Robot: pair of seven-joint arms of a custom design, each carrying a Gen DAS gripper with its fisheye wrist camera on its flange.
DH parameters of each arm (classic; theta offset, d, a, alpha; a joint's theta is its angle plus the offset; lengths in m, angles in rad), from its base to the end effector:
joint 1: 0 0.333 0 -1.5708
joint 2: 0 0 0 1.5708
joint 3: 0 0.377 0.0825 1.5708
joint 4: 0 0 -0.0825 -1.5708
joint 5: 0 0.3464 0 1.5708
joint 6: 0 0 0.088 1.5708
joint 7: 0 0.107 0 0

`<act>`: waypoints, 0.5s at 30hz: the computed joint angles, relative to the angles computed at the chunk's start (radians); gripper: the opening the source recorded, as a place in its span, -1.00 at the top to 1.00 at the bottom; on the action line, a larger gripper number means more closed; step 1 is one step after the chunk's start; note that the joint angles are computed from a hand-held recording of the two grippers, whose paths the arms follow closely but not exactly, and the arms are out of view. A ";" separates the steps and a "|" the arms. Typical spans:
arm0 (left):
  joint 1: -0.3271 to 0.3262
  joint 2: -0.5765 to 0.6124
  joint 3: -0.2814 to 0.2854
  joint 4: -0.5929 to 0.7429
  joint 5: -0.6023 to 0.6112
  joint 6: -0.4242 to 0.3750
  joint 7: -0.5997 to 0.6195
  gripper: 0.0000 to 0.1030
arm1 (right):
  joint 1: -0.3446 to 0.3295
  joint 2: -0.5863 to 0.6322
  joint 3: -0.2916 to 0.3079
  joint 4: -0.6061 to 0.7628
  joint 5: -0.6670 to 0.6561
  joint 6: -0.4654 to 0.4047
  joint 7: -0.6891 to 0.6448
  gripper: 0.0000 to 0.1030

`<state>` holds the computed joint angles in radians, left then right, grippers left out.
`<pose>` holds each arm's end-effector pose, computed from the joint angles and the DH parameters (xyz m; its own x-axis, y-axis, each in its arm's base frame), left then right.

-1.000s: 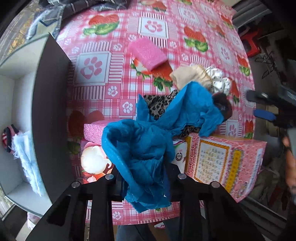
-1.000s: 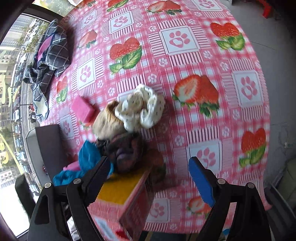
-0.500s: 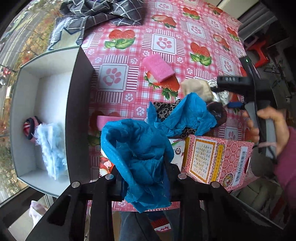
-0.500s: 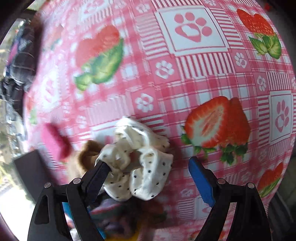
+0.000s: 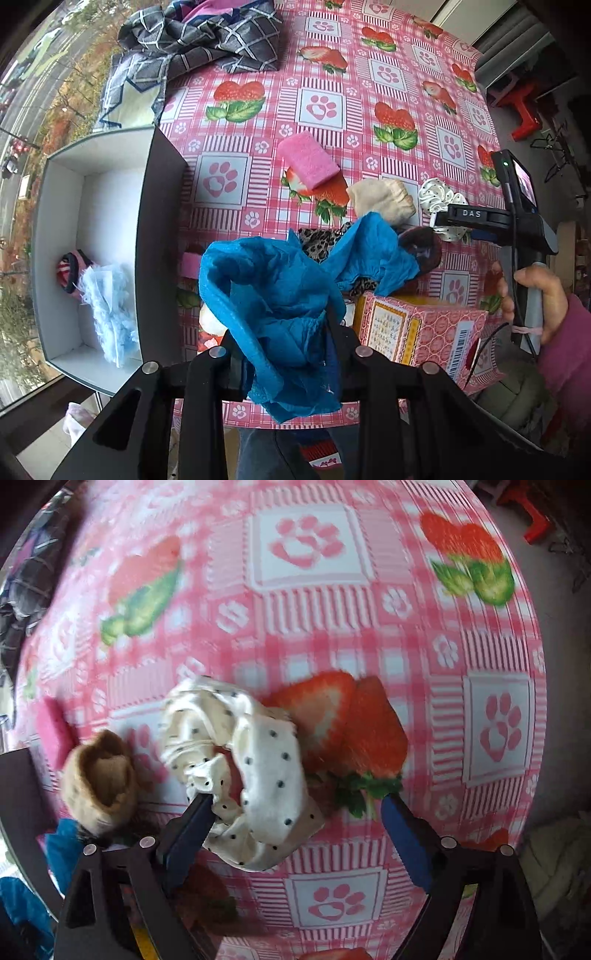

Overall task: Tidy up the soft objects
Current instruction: 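Grasp the white black-dotted cloth with the right gripper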

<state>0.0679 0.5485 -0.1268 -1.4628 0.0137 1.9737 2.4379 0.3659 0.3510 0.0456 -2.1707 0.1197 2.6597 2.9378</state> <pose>0.6988 -0.0210 0.4306 -0.7910 -0.6088 0.0603 -0.6107 0.7916 -0.0191 0.5310 0.2263 0.3308 -0.8657 -0.4785 -0.1470 -0.4903 0.8697 0.0564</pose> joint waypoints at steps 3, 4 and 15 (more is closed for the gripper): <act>-0.004 -0.004 0.002 0.000 0.005 0.005 -0.010 0.35 | -0.013 0.042 0.003 0.074 -0.019 -0.058 -0.060 -0.79; -0.004 -0.005 0.002 -0.001 0.006 0.007 -0.012 0.35 | -0.016 0.050 0.005 0.084 -0.019 -0.067 -0.075 -0.79; -0.006 -0.042 -0.003 -0.038 0.000 0.037 -0.023 0.35 | 0.001 0.098 -0.001 0.131 -0.018 -0.100 -0.121 -1.00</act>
<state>0.0616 0.5069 -0.1300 -1.5005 0.0135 2.0103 2.4145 0.3667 0.4486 0.0441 -2.0393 0.1019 2.5597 2.8167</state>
